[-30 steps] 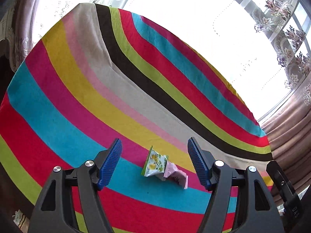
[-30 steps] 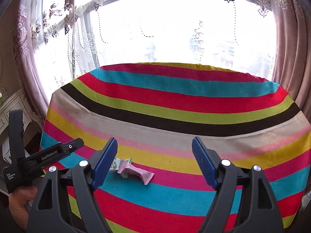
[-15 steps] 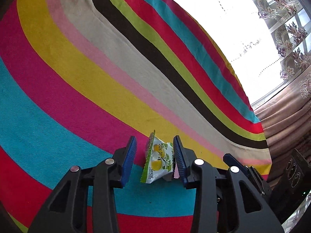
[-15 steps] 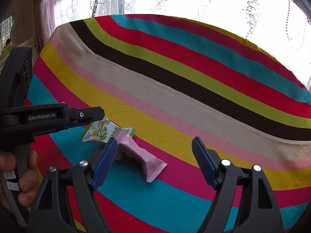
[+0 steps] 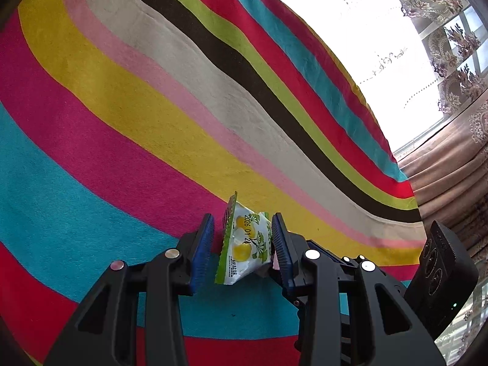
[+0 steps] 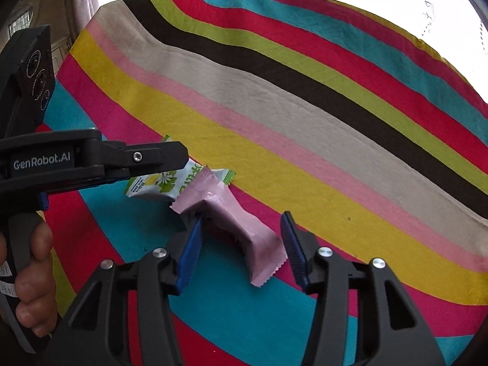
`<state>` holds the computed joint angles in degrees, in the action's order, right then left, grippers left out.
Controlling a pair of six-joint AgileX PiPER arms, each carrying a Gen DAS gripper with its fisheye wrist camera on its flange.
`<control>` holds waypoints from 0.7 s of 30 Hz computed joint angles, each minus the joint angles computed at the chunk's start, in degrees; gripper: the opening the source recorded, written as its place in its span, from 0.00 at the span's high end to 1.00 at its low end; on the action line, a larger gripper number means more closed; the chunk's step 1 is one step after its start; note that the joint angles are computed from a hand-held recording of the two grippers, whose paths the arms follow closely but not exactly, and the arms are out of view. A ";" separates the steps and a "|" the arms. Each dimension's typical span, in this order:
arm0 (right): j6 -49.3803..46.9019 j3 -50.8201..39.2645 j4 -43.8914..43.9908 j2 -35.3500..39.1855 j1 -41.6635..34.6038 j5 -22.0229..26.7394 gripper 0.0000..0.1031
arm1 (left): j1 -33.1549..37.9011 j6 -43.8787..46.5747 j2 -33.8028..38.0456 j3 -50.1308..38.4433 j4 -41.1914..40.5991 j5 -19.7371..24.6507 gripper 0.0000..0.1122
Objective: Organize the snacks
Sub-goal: 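Grasp the green lemon wrapper with the left tool while the right tool grasps the pink wrapper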
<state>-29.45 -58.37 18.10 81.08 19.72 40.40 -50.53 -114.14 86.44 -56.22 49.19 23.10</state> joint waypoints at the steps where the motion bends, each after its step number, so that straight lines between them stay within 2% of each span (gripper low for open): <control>1: -0.01 0.12 -0.05 0.14 0.05 -0.08 0.62 | -0.21 1.26 0.31 -0.48 -0.79 0.52 0.68; 2: -0.18 0.19 0.28 0.29 -0.17 -0.10 0.68 | -0.36 2.20 0.66 -0.93 -1.31 0.81 0.68; 5: -1.37 0.17 1.82 0.42 -1.43 0.45 0.72 | -0.74 4.80 1.39 -2.11 -2.74 2.01 0.68; 10: -0.50 -1.15 2.63 1.15 -2.27 1.88 0.75 | -2.05 9.22 2.53 -4.63 -4.77 5.49 0.68; 12: -0.23 -1.54 3.24 1.13 -3.29 3.10 0.76 | -1.85 9.27 2.69 -4.54 -5.24 5.30 0.67; 13: 0.78 -1.61 2.85 0.94 -3.81 3.33 0.80 | -1.66 10.26 2.95 -4.82 -6.28 5.36 0.67; 17: 2.76 -1.97 3.04 0.13 -7.26 4.87 0.82 | -2.01 11.79 3.41 -5.00 -7.04 5.56 0.67; 21: 2.17 -1.07 5.07 -1.46 -9.27 6.45 0.82 | -4.01 17.99 6.53 -10.11 -8.81 11.80 0.67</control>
